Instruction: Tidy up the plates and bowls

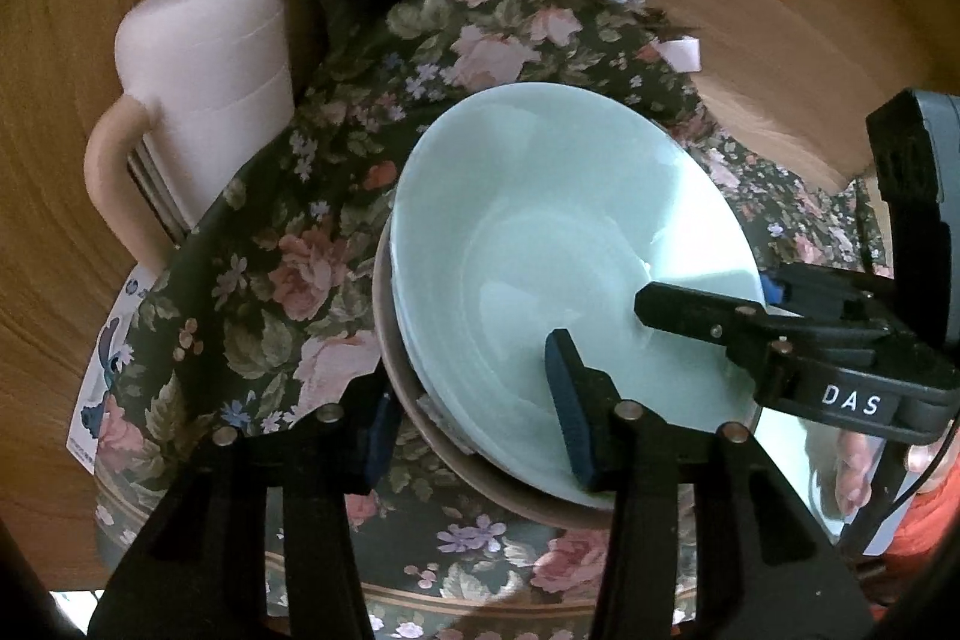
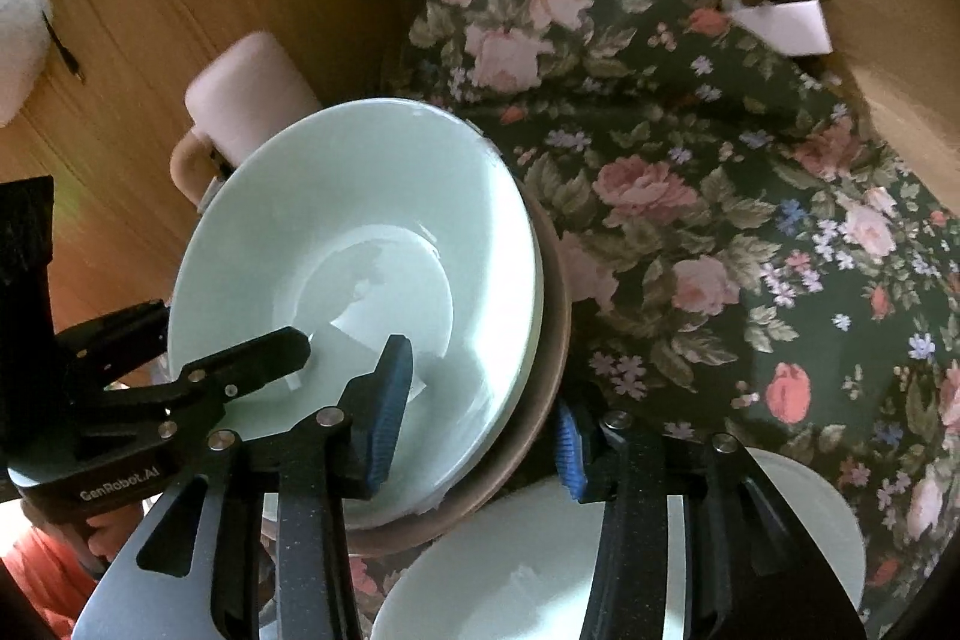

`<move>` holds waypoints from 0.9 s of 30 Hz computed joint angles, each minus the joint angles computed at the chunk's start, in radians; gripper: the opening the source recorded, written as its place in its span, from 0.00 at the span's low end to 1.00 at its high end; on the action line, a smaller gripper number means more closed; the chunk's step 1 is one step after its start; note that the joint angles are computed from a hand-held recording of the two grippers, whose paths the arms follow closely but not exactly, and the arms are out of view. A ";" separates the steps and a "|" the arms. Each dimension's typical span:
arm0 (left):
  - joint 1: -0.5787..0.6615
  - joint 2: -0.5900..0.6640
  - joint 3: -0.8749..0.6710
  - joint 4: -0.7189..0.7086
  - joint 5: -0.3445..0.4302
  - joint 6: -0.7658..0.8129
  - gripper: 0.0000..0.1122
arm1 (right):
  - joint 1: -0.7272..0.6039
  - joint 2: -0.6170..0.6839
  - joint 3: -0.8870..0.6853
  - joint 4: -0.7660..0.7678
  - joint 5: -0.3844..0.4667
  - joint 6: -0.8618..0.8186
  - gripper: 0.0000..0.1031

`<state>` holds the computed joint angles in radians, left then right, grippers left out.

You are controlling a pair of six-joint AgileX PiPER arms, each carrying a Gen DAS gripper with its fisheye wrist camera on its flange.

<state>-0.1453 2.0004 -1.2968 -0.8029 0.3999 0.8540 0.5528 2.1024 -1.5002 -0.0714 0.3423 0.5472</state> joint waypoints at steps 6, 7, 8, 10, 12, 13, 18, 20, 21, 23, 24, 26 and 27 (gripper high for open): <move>-0.021 -0.058 0.038 -0.062 -0.010 0.060 0.41 | 0.010 -0.105 0.129 -0.163 -0.055 0.171 0.38; -0.025 -0.064 0.043 -0.068 -0.012 0.067 0.41 | 0.013 -0.125 0.155 -0.205 -0.063 0.218 0.38; -0.030 -0.074 0.050 -0.078 -0.013 0.078 0.41 | 0.015 -0.142 0.175 -0.241 -0.068 0.257 0.38; -0.040 -0.088 0.062 -0.095 -0.014 0.094 0.41 | 0.019 -0.167 0.205 -0.303 -0.073 0.326 0.38; -0.050 -0.101 0.073 -0.110 -0.015 0.108 0.41 | 0.023 -0.202 0.246 -0.366 -0.078 0.396 0.38; -0.055 -0.109 0.081 -0.117 -0.017 0.116 0.41 | 0.029 -0.207 0.250 -0.399 -0.072 0.435 0.38; -0.085 -0.134 0.105 -0.136 -0.022 0.130 0.41 | 0.051 -0.254 0.290 -0.542 -0.045 0.593 0.38; -0.096 -0.147 0.119 -0.154 -0.027 0.150 0.41 | 0.055 -0.277 0.316 -0.589 -0.044 0.650 0.38; -0.102 -0.155 0.128 -0.166 -0.028 0.163 0.41 | 0.057 -0.289 0.332 -0.613 -0.045 0.679 0.38; -0.116 -0.167 0.140 -0.182 -0.033 0.178 0.41 | 0.063 -0.320 0.371 -0.680 -0.042 0.758 0.38; -0.122 -0.174 0.147 -0.189 -0.034 0.185 0.41 | 0.065 -0.330 0.384 -0.708 -0.041 0.790 0.38; -0.135 -0.188 0.162 -0.202 -0.036 0.198 0.41 | 0.071 -0.357 0.419 -0.765 -0.041 0.856 0.38; -0.142 -0.193 0.167 -0.211 -0.038 0.205 0.41 | 0.074 -0.373 0.441 -0.796 -0.040 0.894 0.38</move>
<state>-0.2874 1.8077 -1.1295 -1.0136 0.3616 1.0593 0.6269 1.7296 -1.0595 -0.8673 0.3022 1.4410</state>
